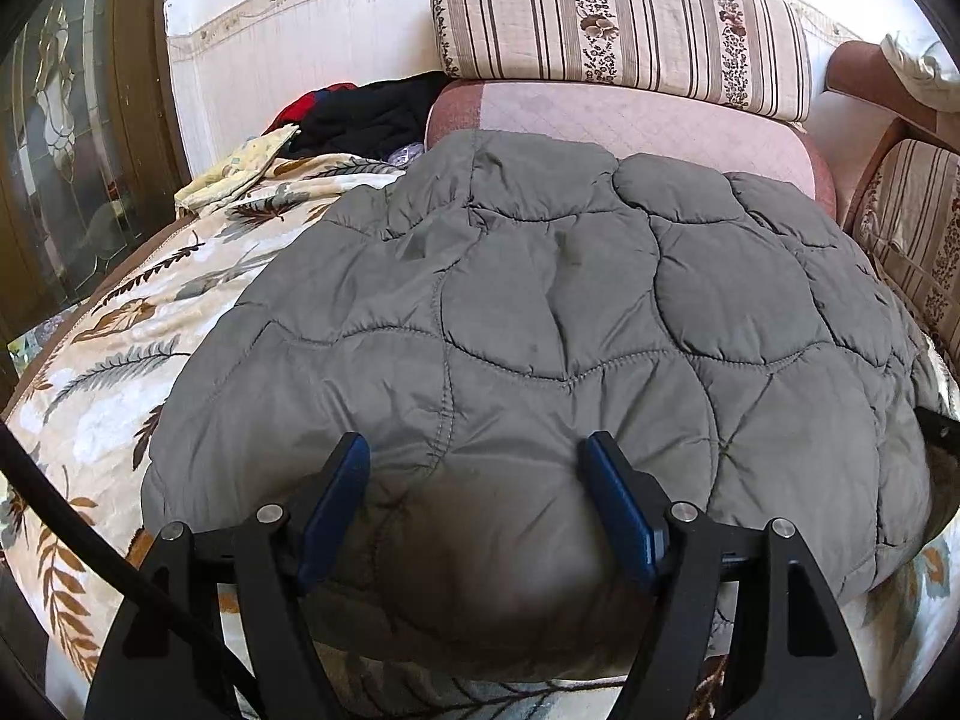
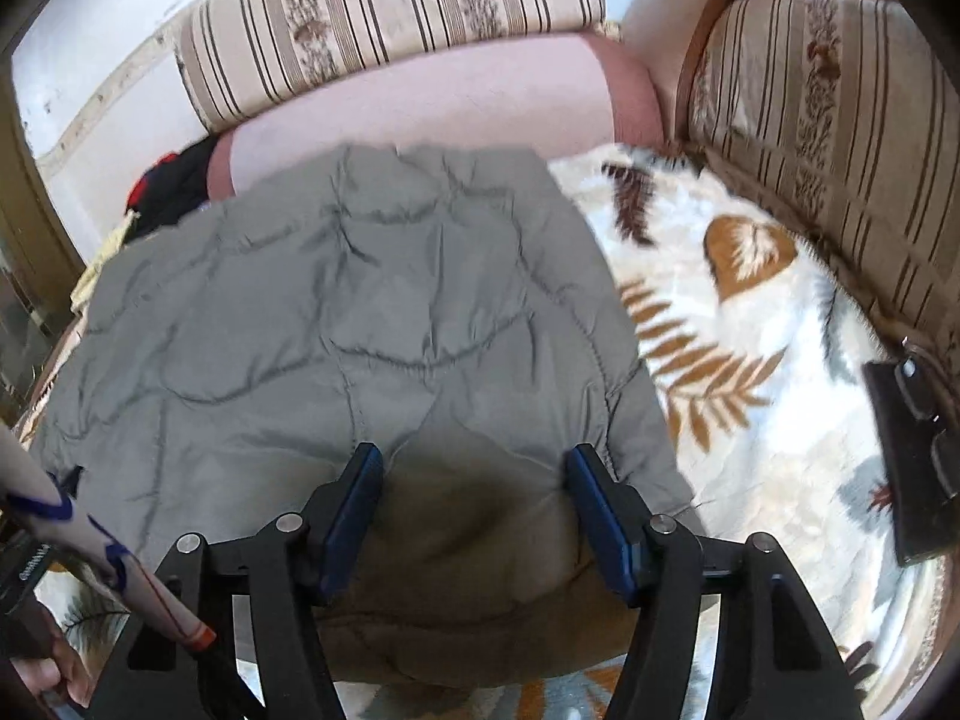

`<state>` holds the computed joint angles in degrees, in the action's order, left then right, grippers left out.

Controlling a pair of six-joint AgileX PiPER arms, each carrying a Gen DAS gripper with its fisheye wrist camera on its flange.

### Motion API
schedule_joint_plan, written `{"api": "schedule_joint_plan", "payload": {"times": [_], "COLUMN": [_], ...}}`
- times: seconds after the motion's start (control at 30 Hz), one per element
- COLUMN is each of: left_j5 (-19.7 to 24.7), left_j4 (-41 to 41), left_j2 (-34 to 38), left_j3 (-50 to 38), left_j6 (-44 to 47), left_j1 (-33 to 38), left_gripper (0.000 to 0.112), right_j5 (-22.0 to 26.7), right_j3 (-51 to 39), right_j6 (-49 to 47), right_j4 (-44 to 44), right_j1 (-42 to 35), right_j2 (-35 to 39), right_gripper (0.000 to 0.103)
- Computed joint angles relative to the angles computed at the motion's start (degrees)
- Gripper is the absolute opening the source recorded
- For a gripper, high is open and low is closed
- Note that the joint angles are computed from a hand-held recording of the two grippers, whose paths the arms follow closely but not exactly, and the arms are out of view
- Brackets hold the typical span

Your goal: Fold large clothes

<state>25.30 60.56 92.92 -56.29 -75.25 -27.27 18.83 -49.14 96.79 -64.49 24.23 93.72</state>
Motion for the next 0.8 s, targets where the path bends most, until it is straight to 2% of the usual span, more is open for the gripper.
{"api": "schedule_joint_plan", "payload": {"times": [0.07, 0.27, 0.4, 0.5, 0.67, 0.73, 0.8], "left_j5": [0.2, 0.7, 1.0, 1.2, 2.2, 2.5, 2.7], "left_j4": [0.8, 1.7, 2.5, 3.0, 4.1, 4.7, 5.4], "left_j2": [0.1, 0.3, 0.4, 0.4, 0.6, 0.8, 0.9], "left_j3": [0.0, -0.1, -0.1, 0.0, -0.2, -0.2, -0.1], "left_j6": [-0.7, -1.8, -2.7, -3.0, -4.1, -4.7, -5.2], "left_j1": [-0.2, -0.4, -0.7, -0.8, -1.2, -1.5, -1.6], "left_gripper": [0.074, 0.075, 0.075, 0.075, 0.076, 0.076, 0.076], "right_j5": [-0.7, 1.0, 6.2, 5.4, 2.3, 2.4, 2.3], "right_j3": [-0.3, 0.3, 1.8, 1.1, -5.8, -9.6, -14.7], "right_j6": [0.3, 2.9, 14.5, 18.8, 9.5, 4.4, -5.1], "right_j4": [-0.2, -3.0, -15.6, -21.8, -15.8, -11.9, -3.7], "right_j1": [-0.8, 0.7, 4.9, 6.1, 6.1, 6.1, 5.2], "right_j2": [1.0, 0.1, -2.6, -2.9, 1.6, 4.1, 7.5], "right_gripper": [0.071, 0.071, 0.071, 0.071, 0.071, 0.071, 0.071]}}
